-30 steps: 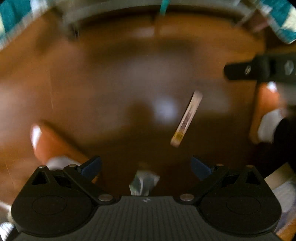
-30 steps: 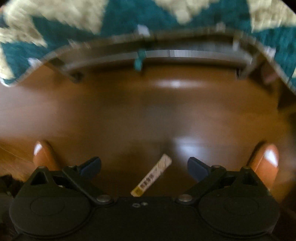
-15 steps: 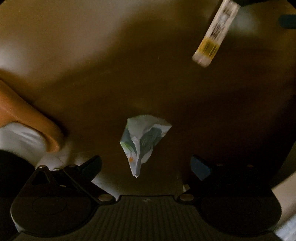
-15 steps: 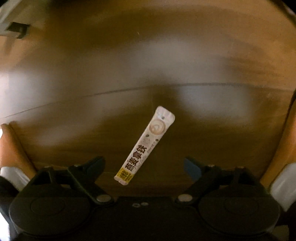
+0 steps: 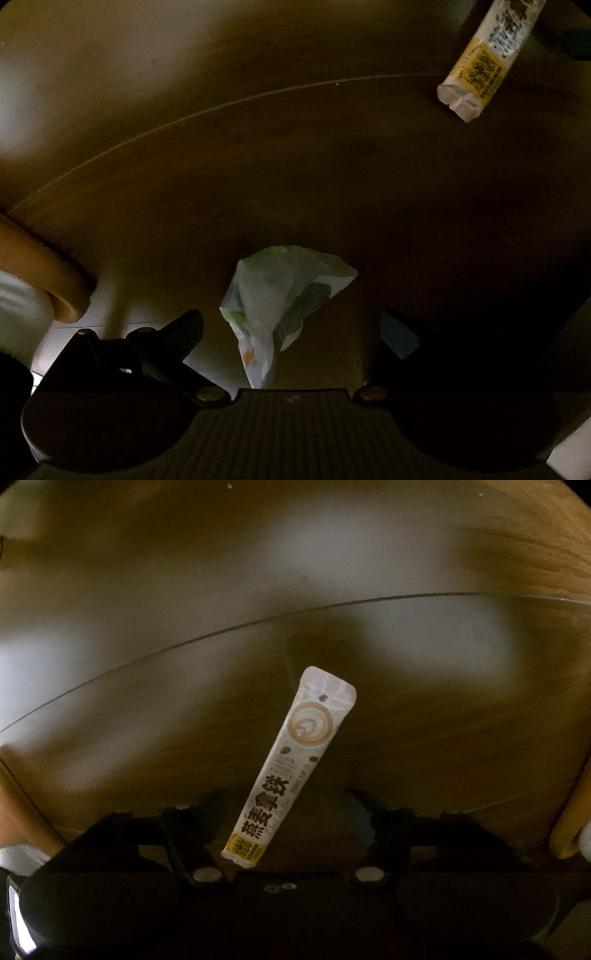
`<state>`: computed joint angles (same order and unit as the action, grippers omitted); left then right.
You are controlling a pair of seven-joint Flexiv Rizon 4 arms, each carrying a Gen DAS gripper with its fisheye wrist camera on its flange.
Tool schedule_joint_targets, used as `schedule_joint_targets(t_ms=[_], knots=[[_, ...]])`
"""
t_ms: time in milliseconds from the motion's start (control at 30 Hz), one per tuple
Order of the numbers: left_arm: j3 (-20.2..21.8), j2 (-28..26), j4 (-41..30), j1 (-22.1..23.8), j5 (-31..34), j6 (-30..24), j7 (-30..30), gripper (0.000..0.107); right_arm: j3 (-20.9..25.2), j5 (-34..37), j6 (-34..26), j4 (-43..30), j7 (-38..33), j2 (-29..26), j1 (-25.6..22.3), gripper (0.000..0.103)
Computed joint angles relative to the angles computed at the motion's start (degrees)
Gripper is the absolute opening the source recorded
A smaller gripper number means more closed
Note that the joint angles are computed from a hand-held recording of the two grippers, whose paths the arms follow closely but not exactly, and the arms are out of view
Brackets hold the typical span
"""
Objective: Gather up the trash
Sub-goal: 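Close the right tool on the stick wrapper while the left tool closes on the white plastic bag, then lift both held items and carry them over the teal bin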
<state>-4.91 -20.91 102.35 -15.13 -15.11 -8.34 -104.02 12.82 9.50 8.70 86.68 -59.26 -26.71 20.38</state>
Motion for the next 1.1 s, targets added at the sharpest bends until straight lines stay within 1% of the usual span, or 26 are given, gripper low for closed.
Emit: schedule_joint_targets(t_ms=[67,100,167,200,233,267,300,333,367,400,433,467,533,567,733,967,1100], knots=[[0.1,0.2,1.2,-0.1,-0.6,1.2,-0.4,0.099,-0.2,-0.5,-0.5,-1.1,0.7,-0.8,0.5,0.066],[0.1,0.1,1.4,-0.1,-0.7,1.4,-0.5,0.095,-0.3,-0.7,-0.9,-1.9,0.8,-1.1,0.5,0.064],[0.1,0.1,1.7,0.0,-0.7,1.6,-0.7,0.085,-0.4,-1.6,-1.2,-2.1,1.9,-1.2,1.2,0.052],[0.2,0.0,1.9,0.1,-0.8,1.6,-0.7,0.075,-0.4,-1.9,-1.6,-2.4,2.1,-1.4,1.4,0.050],[0.3,-0.3,1.6,0.5,-0.5,1.2,-0.4,0.065,-0.4,-2.3,-2.2,-3.0,2.4,-1.6,1.6,0.044],[0.3,-0.3,2.0,0.4,-0.5,1.4,-0.5,0.062,-0.5,-2.6,-2.4,-3.2,2.6,-1.7,1.8,0.034],[0.3,-0.1,2.3,0.4,-0.5,1.6,-0.1,0.055,-0.4,-2.9,-2.3,-3.1,2.9,-1.7,2.1,0.029],[0.2,-0.1,2.3,0.4,-0.2,1.8,0.4,0.048,-0.4,-2.9,-2.3,-3.2,2.8,-1.8,2.1,0.028],[0.1,0.0,2.4,0.4,0.1,2.1,0.7,0.044,-0.3,-3.1,-2.4,-3.4,2.8,-1.8,2.2,0.027],[0.1,0.1,2.5,0.4,-0.1,2.5,0.9,0.037,-0.3,-3.5,-2.1,-3.2,2.5,-1.6,2.3,0.027],[0.2,0.3,2.7,0.3,-0.2,2.9,0.8,0.032,-0.4,-4.0,-1.7,-3.0,2.4,-1.4,2.4,0.026],[0.3,0.5,2.9,0.3,-0.2,3.3,0.7,0.031,-0.4,-4.1,-1.3,-2.7,2.4,-1.2,2.4,0.025],[0.2,0.8,2.9,0.3,0.0,3.7,0.9,0.023,-0.5,-4.2,-0.9,-2.7,2.6,-1.0,2.4,0.024],[0.3,0.9,2.4,0.4,0.5,3.5,0.7,0.022,-0.5,-4.2,-0.7,-2.7,2.7,-0.9,2.3,0.024],[0.9,1.5,0.1,0.4,2.8,5.7,-1.8,0.021,-0.6,-4.1,-0.1,-3.9,2.7,-0.4,2.0,0.023],[1.7,2.9,-5.1,1.1,5.8,10.1,-5.6,0.021,-0.8,-5.8,-0.3,-7.8,1.6,0.9,2.8,0.022],[1.8,4.4,-8.4,1.5,7.2,12.3,-7.0,0.020,-1.1,-7.5,0.0,-10.3,0.5,2.7,3.3,0.022]])
